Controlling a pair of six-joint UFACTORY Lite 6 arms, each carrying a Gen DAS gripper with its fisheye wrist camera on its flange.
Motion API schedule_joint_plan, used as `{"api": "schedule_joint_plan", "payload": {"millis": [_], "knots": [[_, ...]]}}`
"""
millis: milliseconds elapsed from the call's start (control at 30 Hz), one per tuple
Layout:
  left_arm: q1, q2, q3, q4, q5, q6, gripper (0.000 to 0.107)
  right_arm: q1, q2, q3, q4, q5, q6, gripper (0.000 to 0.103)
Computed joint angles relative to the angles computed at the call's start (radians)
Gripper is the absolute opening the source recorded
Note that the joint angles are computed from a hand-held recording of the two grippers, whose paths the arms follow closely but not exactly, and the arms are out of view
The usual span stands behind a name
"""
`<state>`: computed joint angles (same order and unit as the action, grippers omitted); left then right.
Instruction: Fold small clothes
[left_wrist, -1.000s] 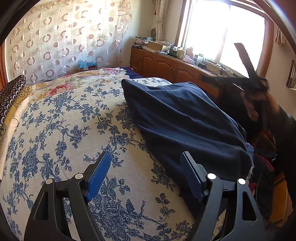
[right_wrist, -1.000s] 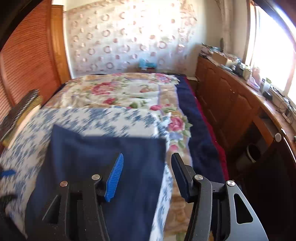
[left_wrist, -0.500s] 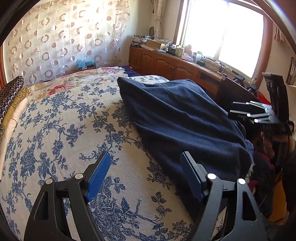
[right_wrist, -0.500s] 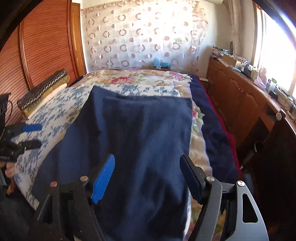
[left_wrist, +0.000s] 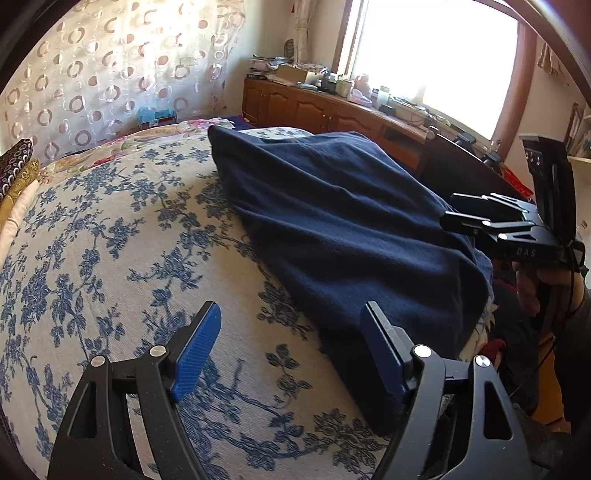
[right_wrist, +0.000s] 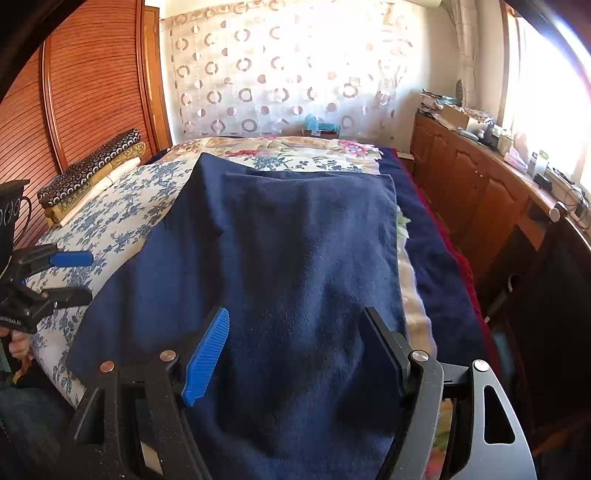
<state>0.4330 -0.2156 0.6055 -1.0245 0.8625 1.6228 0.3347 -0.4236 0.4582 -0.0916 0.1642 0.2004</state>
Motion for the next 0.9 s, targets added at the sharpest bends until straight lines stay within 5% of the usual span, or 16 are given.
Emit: {"api": "schedule_joint_plan", "payload": {"millis": [200,367,567,667,733,900], "knots": [[0.0,-0.065,-0.057,0.025,0.042,0.011,0.079,0.069,-0.052,-0.037,-0.196,0.006,0.249,0.074],[-0.008,-0.067,-0.083,0.058,0.092,0.012,0.06,0.123,-0.073,-0.068,-0.365,0.011,0.443,0.074],[-0.019,-0.047,-0.08,0.074,0.151,0.032,0.041,0.127,-0.088,-0.068,-0.252,0.016,0.32,0.075],[-0.031,-0.041,-0.063,0.085,0.154,0.012,0.011,0.129,-0.116,-0.074,-0.086,0.019,0.145,0.078],[-0.026,-0.037,-0.028,0.079,0.19,-0.004,0.009,0.152,-0.146,-0.086,-0.108,0.031,0.173,0.086],[-0.077,-0.03,0.155,0.11,0.245,-0.151,0.008,0.169,-0.204,-0.099,0.07,0.061,-0.015,0.086]]}}
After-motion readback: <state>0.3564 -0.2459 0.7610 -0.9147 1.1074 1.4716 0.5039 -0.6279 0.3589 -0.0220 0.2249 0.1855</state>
